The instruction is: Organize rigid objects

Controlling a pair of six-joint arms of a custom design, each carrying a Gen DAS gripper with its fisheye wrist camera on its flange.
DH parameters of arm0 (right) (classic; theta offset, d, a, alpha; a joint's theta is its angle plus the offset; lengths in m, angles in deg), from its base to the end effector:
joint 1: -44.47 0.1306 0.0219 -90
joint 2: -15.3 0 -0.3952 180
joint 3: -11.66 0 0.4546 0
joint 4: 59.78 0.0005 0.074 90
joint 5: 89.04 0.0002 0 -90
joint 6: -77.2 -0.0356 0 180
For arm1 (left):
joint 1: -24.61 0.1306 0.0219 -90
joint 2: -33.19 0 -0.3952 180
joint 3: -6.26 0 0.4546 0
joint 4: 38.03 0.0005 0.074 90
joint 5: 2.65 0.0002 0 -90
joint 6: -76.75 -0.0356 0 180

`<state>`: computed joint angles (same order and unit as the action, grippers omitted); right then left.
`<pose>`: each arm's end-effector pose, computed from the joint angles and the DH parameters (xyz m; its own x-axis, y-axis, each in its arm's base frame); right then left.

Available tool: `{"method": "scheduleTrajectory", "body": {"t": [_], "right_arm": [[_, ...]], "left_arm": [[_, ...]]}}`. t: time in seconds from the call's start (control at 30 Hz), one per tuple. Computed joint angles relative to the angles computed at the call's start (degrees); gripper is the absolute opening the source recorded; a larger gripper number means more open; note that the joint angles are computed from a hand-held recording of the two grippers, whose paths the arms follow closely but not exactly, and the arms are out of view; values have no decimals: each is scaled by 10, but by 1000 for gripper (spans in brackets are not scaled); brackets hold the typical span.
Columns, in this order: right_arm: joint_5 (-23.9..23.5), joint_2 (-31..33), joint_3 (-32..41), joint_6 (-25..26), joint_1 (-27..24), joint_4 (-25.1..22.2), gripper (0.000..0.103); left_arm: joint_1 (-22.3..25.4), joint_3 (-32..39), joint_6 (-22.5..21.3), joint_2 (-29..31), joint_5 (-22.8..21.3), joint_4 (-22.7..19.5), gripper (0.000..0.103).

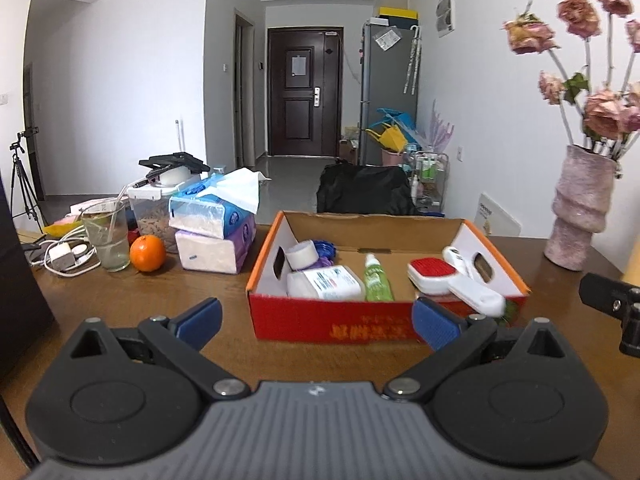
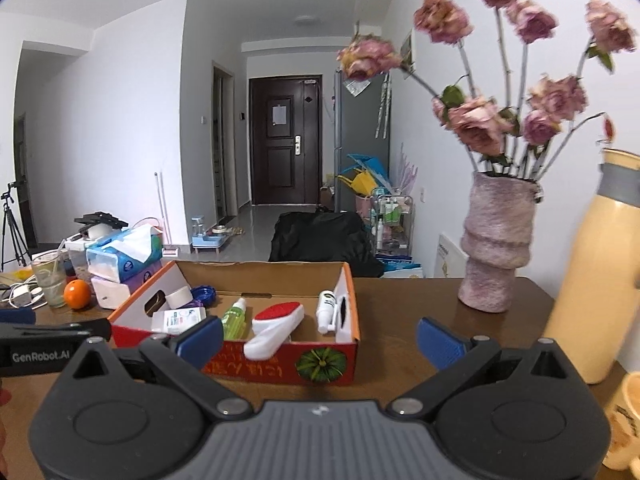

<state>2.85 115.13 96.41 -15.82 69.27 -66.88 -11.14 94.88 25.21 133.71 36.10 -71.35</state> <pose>0.5723 0.2626 0.3602 -0.3629 -0.1097 -0.9254 -0.3729 0.9272 0.0364 0.5082 -0.3323 0.3569 -0.4012 -0.1908 -0.8959 -0.4210 0.9070 -0.0046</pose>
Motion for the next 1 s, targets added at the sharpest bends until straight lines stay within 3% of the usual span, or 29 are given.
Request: {"method": "scheduleTrajectory", "body": {"t": [0.13,0.33,0.77,1.0], "right_arm": [[3,-62,-71,-8,-2,13,103],[17,-162,-166,-7,3,9,103],[51,-407,-312,-4,26,-52,103],[70,-486,-345,2,39,-87,103]], "left_arm": [[-30,-29,23,-29,-7,-10,103],[-93,-61,75,-69,-52,-52,103],[-246,-55,268,-108,-152,-264,103],[-291,-33,375,-95,-173,-380,103]]}}
